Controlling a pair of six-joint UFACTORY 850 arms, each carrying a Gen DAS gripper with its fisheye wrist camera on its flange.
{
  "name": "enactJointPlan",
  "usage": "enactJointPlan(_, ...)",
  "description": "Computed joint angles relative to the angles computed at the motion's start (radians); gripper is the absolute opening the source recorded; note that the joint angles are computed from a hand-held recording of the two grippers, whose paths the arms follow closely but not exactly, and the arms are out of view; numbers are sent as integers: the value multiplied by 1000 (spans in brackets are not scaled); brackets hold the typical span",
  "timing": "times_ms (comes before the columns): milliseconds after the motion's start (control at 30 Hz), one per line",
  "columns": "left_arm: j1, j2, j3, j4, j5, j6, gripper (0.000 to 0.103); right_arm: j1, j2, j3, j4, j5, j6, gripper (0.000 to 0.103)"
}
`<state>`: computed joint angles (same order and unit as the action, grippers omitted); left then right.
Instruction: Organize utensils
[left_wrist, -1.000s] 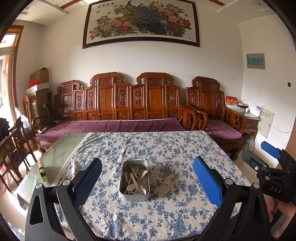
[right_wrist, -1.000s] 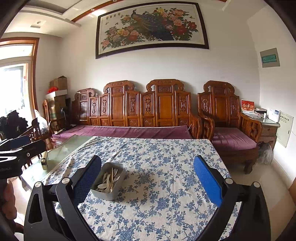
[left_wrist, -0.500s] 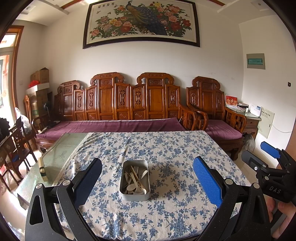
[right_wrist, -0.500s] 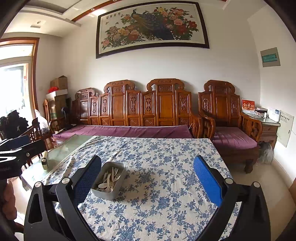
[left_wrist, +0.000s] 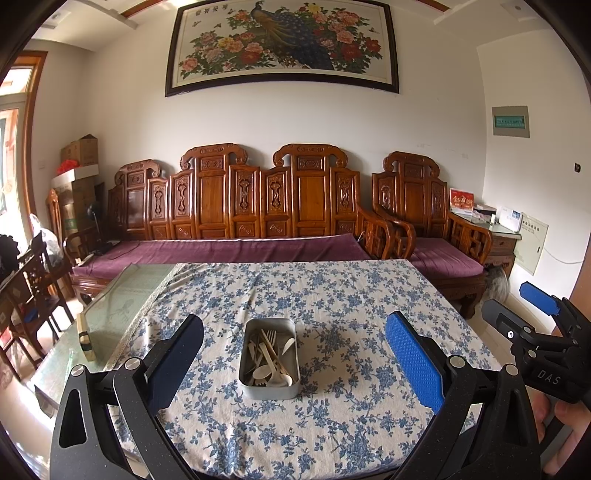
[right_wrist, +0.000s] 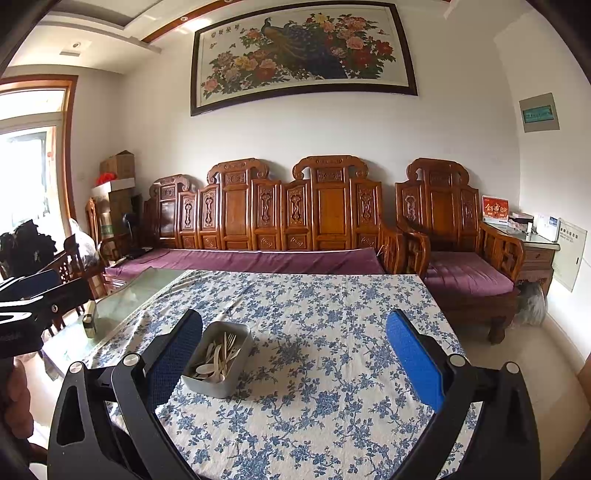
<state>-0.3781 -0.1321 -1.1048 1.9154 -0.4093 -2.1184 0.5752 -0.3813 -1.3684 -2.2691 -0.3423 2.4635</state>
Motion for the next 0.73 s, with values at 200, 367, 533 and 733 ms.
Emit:
enactJointPlan(200, 0, 0, 0, 1, 0, -2, 95, -1, 0, 0, -6, 2, 5, 100)
enactJointPlan(367, 0, 0, 0, 0, 0, -1, 95, 0, 0, 1, -4, 1, 4, 100)
enactJointPlan(533, -1, 1, 3, 1, -2, -5, 95, -2, 0, 0, -5, 3, 5, 100)
enactJointPlan(733, -3, 1, 5, 4, -1, -14, 95, 0, 0, 0, -3, 2, 5, 100)
